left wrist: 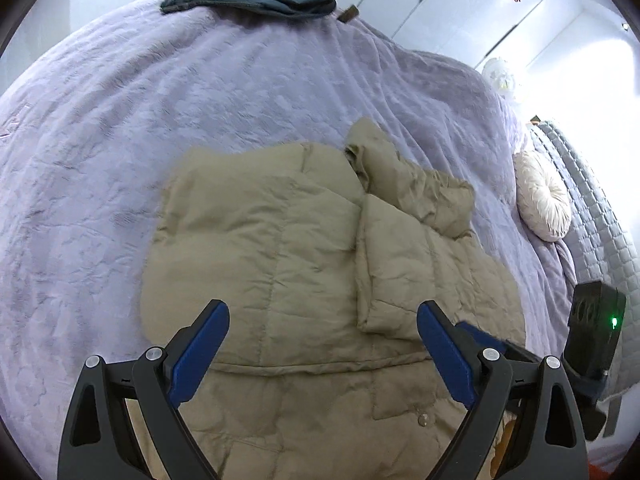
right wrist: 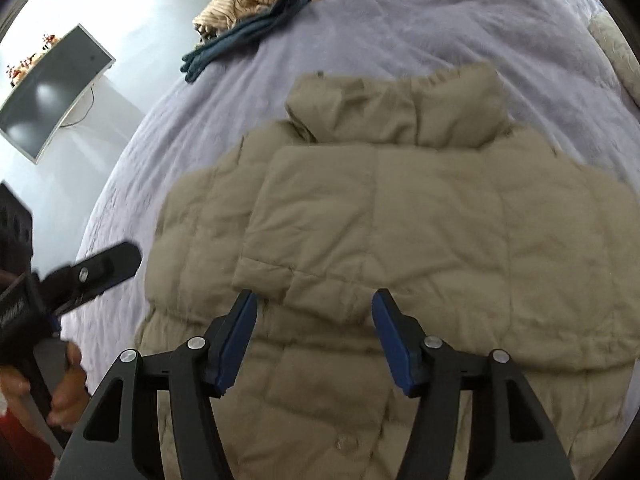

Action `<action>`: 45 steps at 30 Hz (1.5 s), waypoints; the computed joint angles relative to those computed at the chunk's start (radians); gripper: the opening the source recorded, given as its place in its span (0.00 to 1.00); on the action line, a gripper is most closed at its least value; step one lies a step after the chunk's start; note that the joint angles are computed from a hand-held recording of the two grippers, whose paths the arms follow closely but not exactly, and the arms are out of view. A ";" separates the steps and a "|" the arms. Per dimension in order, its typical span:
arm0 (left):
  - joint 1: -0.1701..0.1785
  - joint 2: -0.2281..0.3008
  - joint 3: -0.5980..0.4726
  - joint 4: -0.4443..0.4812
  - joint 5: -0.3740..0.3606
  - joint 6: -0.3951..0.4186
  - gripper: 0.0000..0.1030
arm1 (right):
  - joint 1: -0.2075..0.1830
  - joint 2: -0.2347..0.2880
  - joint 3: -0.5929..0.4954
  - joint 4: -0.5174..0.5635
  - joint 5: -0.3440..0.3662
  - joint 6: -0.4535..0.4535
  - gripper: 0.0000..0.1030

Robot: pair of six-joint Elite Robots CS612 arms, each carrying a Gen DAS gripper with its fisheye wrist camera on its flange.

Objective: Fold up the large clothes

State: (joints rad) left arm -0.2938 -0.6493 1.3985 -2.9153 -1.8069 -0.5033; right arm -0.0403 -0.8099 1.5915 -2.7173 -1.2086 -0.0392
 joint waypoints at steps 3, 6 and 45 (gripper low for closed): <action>-0.005 0.021 -0.031 0.026 -0.049 0.015 0.92 | -0.034 -0.030 0.046 -0.004 -0.009 0.035 0.62; -0.014 0.054 -0.081 0.065 -0.106 0.028 0.92 | -0.093 -0.059 0.103 -0.018 -0.011 0.139 0.62; -0.056 0.006 -0.074 0.180 0.153 0.156 0.32 | -0.233 -0.067 0.147 0.014 -0.001 0.253 0.37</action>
State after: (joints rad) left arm -0.3496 -0.6436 1.3247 -2.7349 -1.6541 -0.3473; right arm -0.2737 -0.8769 1.7386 -2.7029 -1.2096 0.2142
